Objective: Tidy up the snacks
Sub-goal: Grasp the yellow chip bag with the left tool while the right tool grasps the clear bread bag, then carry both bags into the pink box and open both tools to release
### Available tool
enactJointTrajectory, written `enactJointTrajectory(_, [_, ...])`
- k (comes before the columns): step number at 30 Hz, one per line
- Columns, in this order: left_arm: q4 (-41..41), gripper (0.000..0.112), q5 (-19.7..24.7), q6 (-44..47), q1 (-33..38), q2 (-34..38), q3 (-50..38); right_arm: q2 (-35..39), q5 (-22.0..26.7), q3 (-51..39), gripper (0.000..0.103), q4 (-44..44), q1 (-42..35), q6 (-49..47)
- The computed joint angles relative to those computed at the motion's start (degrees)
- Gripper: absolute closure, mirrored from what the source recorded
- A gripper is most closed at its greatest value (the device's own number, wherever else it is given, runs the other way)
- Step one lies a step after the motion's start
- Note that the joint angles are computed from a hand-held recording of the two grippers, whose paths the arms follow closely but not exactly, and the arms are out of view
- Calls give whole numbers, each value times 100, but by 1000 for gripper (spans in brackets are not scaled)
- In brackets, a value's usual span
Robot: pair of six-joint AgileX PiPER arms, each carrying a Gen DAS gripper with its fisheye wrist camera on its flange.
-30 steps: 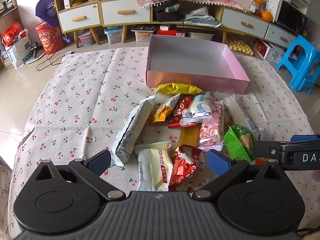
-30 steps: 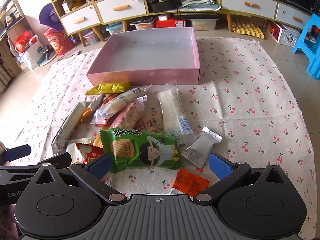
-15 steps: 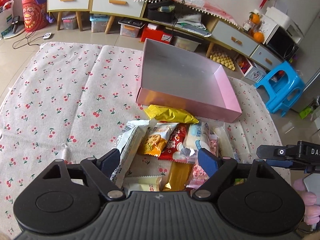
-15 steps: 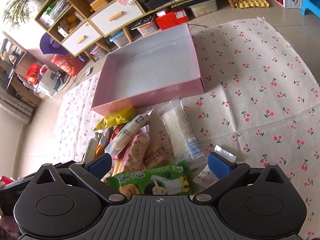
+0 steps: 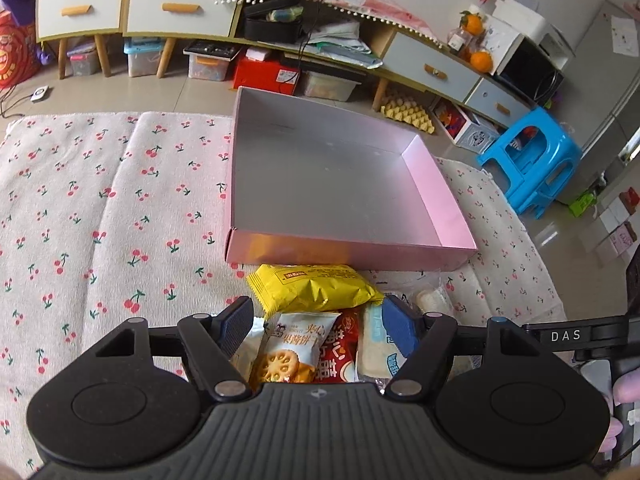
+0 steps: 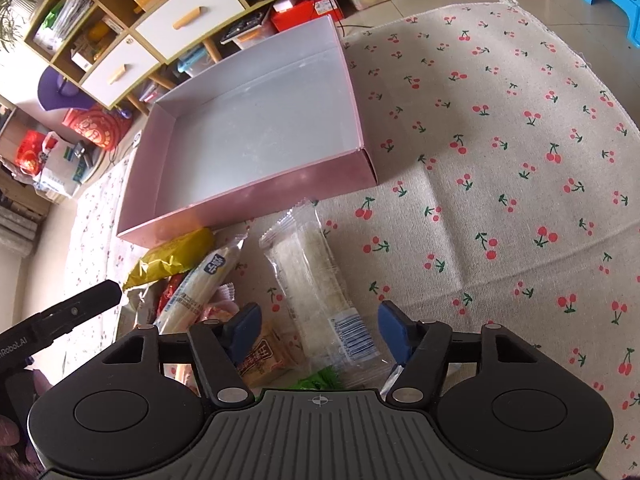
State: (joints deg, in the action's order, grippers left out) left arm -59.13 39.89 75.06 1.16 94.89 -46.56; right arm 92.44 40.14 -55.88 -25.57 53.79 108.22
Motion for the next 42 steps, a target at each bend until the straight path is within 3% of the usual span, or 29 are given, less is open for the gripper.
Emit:
enactJointTrajectory(4, [0,41,-347,497,-208,-4,48,188,-71,-78,46,227,-80,-272])
enactJointTrajectory(9, [122,22,-643,-274,-483,113,-37,400,-7,-292,47,271,-114,-481])
enactJointTrajectory(14, [603,17,-1069,-1384,-913,246,-131,620,309,-587,47,191,-47,-664])
enactJointTrajectory(18, [1444,14,-1860,-2505,-1464,220,-21,783,643,-815,54,79,77,-821])
enactJointTrajectory(22, [2449,14,-2309,-3861,-1746,268,31,947,964,-1031,63,-23,195,-990])
enactJointTrajectory(26, [2110,21,-2361,-3652,-1685,224,123,1027,1092,-1134,67,-111,268,-991])
enactJointTrajectory(28, [1965,30,-2361,-3538,-1663,168,162,1012,1062,-1115,67,-121,272,-934])
enactJointTrajectory(35, [1606,42,-2300,-3205,-1544,31,272,800,885,-934,72,-81,245,-650])
enactJointTrajectory(42, [1521,43,-2044,-3230,-1498,-75,218,480,759,-661,73,-230,223,-229])
